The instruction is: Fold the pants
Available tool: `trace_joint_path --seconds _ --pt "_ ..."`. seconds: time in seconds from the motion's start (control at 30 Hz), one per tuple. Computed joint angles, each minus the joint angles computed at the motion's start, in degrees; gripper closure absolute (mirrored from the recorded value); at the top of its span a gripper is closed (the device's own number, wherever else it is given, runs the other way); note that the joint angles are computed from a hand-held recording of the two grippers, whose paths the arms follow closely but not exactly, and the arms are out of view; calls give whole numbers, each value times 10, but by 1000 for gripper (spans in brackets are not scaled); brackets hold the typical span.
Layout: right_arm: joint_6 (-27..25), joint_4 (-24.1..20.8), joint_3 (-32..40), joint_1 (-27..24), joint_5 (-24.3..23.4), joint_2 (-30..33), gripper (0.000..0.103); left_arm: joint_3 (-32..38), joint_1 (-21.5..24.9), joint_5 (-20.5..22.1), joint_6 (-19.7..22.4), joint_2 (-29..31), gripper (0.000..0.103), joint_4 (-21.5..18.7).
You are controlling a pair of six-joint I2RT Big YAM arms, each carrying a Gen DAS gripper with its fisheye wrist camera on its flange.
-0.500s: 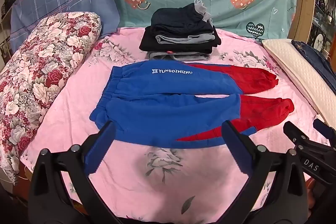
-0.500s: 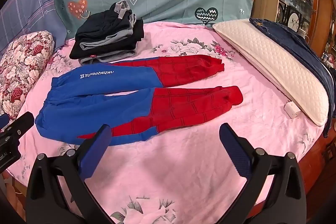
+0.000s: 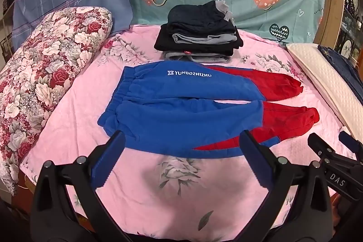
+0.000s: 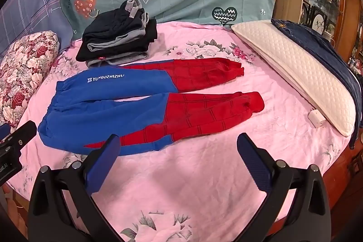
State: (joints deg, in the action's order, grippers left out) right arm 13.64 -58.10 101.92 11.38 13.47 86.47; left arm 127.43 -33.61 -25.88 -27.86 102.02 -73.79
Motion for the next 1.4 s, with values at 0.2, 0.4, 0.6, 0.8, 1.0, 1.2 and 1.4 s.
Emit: trace_joint_path --seconds 0.2,0.4,0.6,0.8,1.0,1.2,1.4 --pt "-1 -6 5 2 -3 5 1 -1 1 -2 0 0 2 1" --pt "-2 -7 6 3 -4 7 1 -5 1 -2 1 -2 2 4" --pt "-2 -9 7 3 -4 8 1 -5 2 -1 -3 -3 2 2" --pt "-2 -8 7 3 -4 8 1 -7 2 -1 -2 -4 2 4" --pt "-1 -8 6 4 -4 8 1 -7 2 0 -3 -4 2 3" --pt "-1 -8 6 4 -4 8 1 -12 1 -2 -1 -7 2 6" --pt "-2 -9 7 4 -3 8 1 -12 1 -2 0 -7 2 5"
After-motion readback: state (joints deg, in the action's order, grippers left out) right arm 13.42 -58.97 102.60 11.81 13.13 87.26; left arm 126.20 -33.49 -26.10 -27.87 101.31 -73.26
